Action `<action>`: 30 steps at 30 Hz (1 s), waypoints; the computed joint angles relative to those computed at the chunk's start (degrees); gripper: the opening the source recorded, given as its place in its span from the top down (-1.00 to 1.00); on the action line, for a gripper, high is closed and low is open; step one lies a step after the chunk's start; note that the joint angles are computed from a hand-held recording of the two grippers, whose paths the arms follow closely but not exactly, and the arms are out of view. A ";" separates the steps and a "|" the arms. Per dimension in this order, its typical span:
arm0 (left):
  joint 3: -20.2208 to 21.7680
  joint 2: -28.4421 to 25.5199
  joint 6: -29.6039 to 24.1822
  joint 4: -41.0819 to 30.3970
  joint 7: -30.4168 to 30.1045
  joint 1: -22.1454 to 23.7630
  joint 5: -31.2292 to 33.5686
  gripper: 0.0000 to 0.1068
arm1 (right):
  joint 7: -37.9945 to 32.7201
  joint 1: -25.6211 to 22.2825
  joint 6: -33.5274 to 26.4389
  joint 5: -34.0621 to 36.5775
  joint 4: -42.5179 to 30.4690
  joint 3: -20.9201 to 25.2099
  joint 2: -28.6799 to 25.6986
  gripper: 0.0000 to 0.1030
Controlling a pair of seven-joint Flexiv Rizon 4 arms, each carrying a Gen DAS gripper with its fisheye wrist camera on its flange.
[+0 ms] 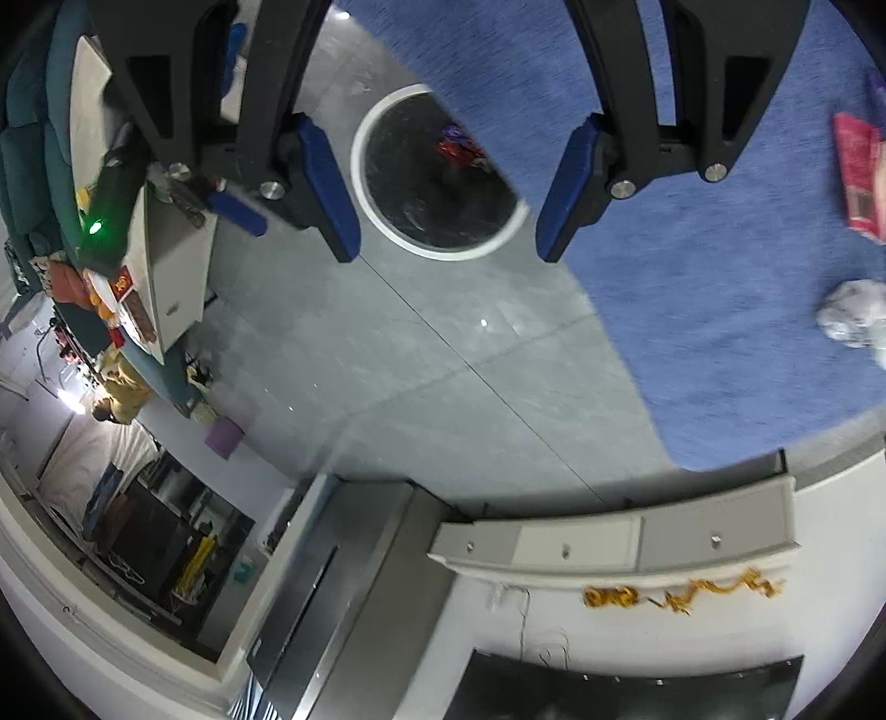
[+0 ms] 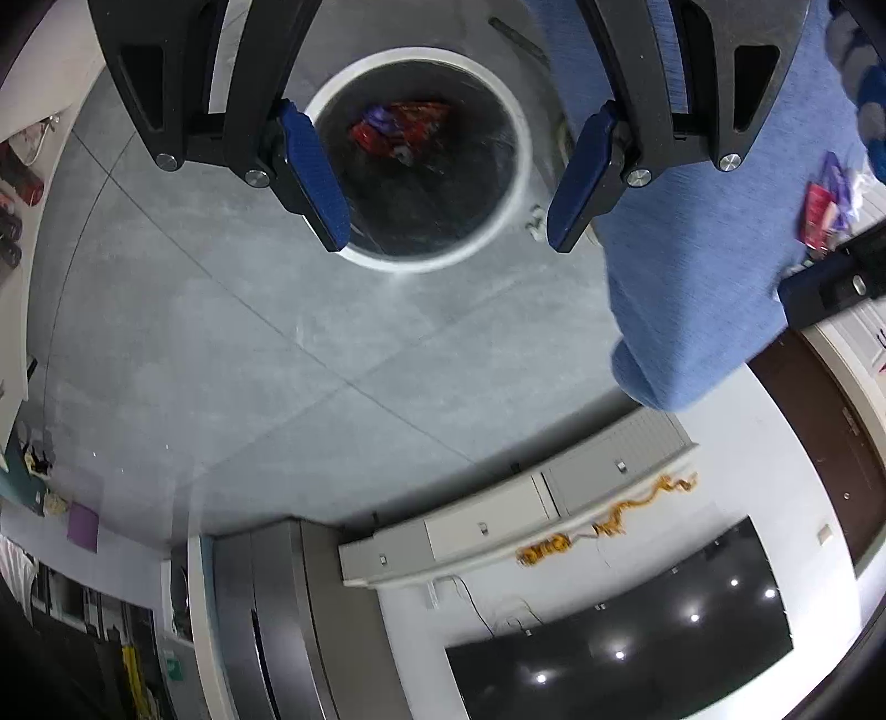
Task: Collect trash
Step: 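Carry both items to the bin and open both tools to release them, then grasp the white plastic bag with the left tool while the right tool grasps the pink packet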
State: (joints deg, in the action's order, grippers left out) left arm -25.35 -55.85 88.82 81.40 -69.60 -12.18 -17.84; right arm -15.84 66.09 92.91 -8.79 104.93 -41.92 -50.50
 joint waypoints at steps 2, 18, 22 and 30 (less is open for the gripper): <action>-2.07 1.57 2.18 3.51 0.84 2.52 0.76 -0.20 | 0.58 2.18 0.60 0.46 0.05 -2.24 -0.16 -0.39; -2.04 14.57 19.33 27.75 -7.11 19.49 15.68 -0.19 | -4.28 1.09 -0.65 -5.08 -17.55 1.03 -2.61 -0.39; 0.48 16.66 21.54 31.21 -11.48 23.42 17.87 -0.19 | -5.20 -3.85 -2.00 -8.91 -25.32 7.30 -4.44 -0.39; 6.63 16.96 21.91 32.89 -17.87 27.76 18.64 -0.19 | -10.80 -17.71 -10.94 -16.14 -47.91 30.24 -13.48 -0.37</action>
